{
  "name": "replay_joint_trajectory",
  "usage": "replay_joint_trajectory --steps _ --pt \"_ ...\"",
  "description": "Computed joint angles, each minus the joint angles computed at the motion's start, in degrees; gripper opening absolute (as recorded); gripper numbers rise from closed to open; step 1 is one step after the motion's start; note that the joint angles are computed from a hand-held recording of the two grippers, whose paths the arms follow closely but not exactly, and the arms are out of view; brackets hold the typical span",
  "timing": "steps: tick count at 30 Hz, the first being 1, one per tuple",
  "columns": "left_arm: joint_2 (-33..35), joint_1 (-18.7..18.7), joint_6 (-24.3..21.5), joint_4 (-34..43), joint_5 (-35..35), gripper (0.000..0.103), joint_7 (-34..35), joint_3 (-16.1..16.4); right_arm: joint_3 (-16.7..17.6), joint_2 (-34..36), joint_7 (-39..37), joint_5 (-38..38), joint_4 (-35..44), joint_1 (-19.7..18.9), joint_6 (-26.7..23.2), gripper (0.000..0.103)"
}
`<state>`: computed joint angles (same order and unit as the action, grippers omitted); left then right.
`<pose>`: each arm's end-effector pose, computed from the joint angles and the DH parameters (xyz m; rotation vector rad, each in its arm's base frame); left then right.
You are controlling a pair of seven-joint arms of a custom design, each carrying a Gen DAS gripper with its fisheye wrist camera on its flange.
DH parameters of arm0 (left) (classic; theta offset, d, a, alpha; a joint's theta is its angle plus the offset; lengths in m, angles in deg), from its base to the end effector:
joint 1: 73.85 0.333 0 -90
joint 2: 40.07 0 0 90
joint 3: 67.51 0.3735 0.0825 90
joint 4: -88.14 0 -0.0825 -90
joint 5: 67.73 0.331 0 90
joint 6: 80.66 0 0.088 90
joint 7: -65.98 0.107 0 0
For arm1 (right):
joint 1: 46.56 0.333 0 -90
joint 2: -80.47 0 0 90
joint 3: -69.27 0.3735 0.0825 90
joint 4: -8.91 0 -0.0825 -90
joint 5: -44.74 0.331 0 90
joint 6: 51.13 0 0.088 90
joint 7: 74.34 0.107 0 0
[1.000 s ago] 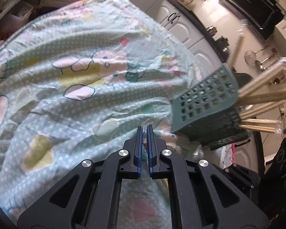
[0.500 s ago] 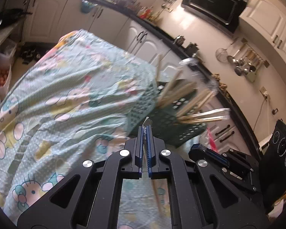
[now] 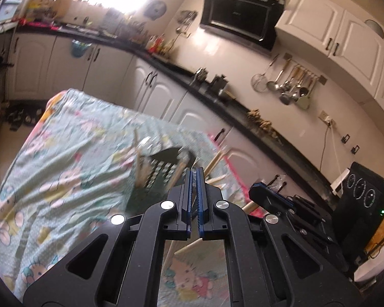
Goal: Organize utensils
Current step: 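Lift the left tool's chopstick over the caddy while the right tool carries its chopstick there, then lower both chopsticks into the caddy and open both tools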
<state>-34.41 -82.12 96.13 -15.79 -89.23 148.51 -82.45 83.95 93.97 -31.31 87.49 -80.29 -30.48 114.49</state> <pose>0.5562 -0.1949 0.6987 -1.7609 1.5859 -1.5188 0.5813 0.2692 0.7008 -1.8011 0.8455 -0.5164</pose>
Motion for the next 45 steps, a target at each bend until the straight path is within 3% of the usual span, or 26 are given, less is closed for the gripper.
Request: replay_joint_trajectory --steps 11,20,28,35,45 --pt "5.4 -5.0 -1.9 13.0 17.4 0.001 -12.8 4.9 0.2 -0.6 -3.5 3.4 4.2 -2.3 5.0 0.005" --pt "10.8 -8.0 -5.3 24.9 27.2 0.001 -21.1 8.9 -0.4 2.5 0.5 -2.4 11.0 -3.1 6.0 0.005" --pt "15.7 -12.0 -7.1 33.4 37.6 0.001 -30.6 15.5 -0.6 6.6 7.3 -8.8 17.3 -4.0 4.8 0.005" --pt "19.5 -11.8 -8.6 36.8 40.6 0.001 -33.7 16.0 -1.8 11.3 13.2 -15.8 21.7 -3.1 3.5 0.005" --pt "20.8 -11.3 -6.7 34.3 41.9 0.001 -35.1 16.3 -2.2 15.9 20.1 -22.9 22.9 -2.8 2.8 0.005"
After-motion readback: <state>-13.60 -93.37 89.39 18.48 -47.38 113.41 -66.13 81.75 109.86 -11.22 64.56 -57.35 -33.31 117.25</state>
